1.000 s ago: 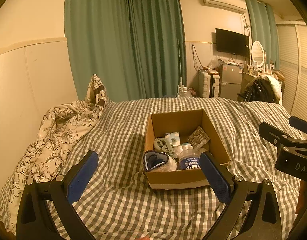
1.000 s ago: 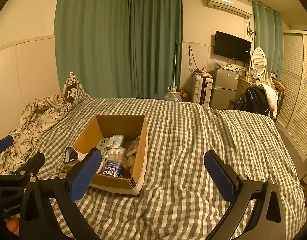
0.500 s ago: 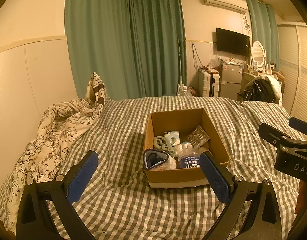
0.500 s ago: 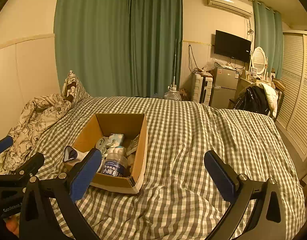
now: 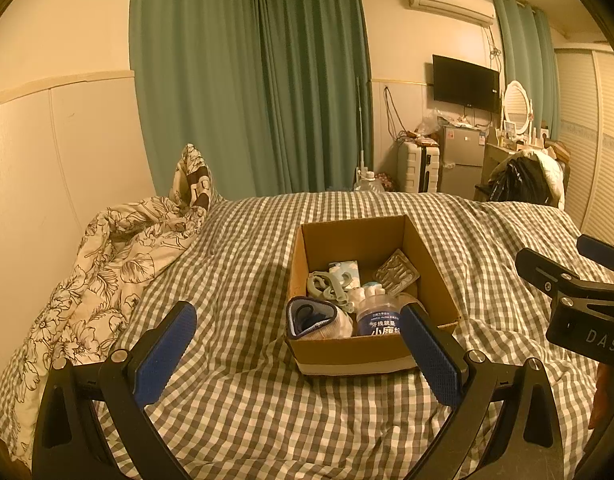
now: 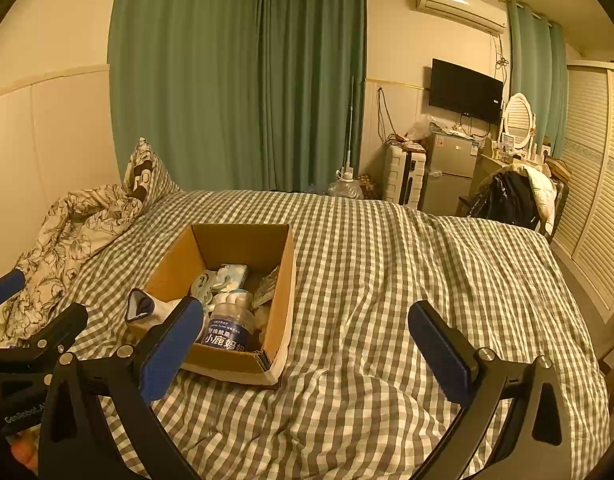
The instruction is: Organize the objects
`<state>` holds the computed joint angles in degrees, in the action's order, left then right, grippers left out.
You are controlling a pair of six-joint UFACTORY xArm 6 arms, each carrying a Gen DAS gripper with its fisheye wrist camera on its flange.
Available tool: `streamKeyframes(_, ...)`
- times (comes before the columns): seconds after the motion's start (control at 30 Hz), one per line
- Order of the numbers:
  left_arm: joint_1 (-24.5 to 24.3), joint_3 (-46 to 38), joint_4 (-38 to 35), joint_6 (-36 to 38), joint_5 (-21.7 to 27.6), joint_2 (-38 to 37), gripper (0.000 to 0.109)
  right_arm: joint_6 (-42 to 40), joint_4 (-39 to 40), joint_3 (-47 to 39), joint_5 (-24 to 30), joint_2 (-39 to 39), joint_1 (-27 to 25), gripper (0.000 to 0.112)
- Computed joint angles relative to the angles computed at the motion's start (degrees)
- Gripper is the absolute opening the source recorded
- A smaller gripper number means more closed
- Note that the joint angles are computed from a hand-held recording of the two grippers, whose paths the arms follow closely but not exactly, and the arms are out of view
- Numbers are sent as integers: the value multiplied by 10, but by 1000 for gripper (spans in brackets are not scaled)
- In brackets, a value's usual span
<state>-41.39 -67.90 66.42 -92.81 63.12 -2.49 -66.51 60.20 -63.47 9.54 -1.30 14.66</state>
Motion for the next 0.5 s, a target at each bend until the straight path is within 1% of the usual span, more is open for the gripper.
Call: streamKeyframes(0.5,1,2,-2,-1,-3,2,103,24,-28,0,-1,4,2,103)
